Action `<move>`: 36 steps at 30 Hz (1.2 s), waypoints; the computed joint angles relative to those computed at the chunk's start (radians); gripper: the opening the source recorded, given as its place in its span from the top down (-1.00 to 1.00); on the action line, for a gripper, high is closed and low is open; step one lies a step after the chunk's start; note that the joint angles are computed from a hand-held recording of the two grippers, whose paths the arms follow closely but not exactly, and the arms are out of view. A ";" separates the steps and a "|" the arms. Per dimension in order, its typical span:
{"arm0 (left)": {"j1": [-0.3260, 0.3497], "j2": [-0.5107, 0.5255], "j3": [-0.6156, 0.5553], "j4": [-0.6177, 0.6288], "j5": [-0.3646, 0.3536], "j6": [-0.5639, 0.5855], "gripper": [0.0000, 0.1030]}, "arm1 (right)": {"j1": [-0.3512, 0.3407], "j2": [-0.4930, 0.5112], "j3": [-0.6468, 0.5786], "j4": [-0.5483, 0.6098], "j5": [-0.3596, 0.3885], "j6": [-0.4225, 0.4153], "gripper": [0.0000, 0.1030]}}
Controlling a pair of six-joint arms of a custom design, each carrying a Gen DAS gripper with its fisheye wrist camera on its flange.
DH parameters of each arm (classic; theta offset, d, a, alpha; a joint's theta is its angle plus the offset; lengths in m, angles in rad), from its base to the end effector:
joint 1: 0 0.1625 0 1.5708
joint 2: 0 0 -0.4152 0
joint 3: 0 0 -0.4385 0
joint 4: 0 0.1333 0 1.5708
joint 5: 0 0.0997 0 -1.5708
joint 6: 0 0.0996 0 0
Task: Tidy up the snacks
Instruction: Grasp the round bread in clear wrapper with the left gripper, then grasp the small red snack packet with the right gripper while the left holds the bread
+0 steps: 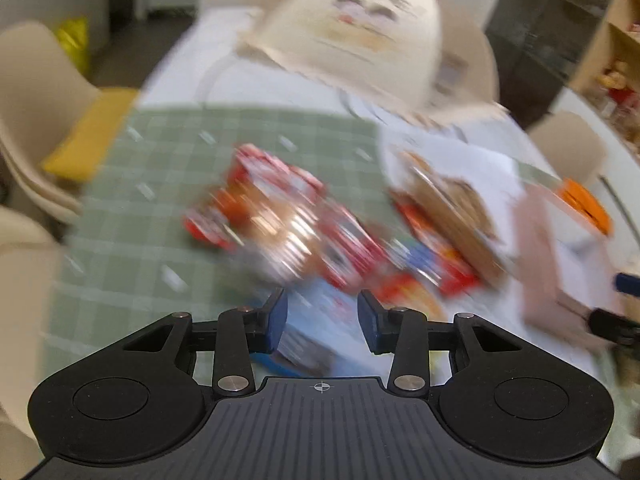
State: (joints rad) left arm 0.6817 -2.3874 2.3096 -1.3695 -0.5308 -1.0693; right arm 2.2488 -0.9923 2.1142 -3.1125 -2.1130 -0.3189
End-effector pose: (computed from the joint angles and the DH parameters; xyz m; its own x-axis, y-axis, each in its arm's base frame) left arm -0.0384 -0.3134 0.4186 -0.7894 -0.3272 -0.5194 0.1631 0.7040 -0.6912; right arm 0.4045 -0.3716 0.0778 -0.5792 -0.5776 0.5752 -0.7944 0.5583 -0.2393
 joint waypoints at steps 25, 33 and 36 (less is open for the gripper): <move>0.342 0.203 0.027 -0.693 -0.198 0.729 -0.11 | -0.079 0.253 -0.201 0.197 0.239 0.114 0.50; 0.224 0.025 0.053 -0.387 -0.218 0.543 -0.08 | -0.043 0.199 -0.106 0.094 0.109 -0.005 0.53; 0.157 -0.080 0.047 -0.160 -0.178 0.364 -0.08 | -0.043 0.171 -0.083 0.094 0.170 -0.022 0.16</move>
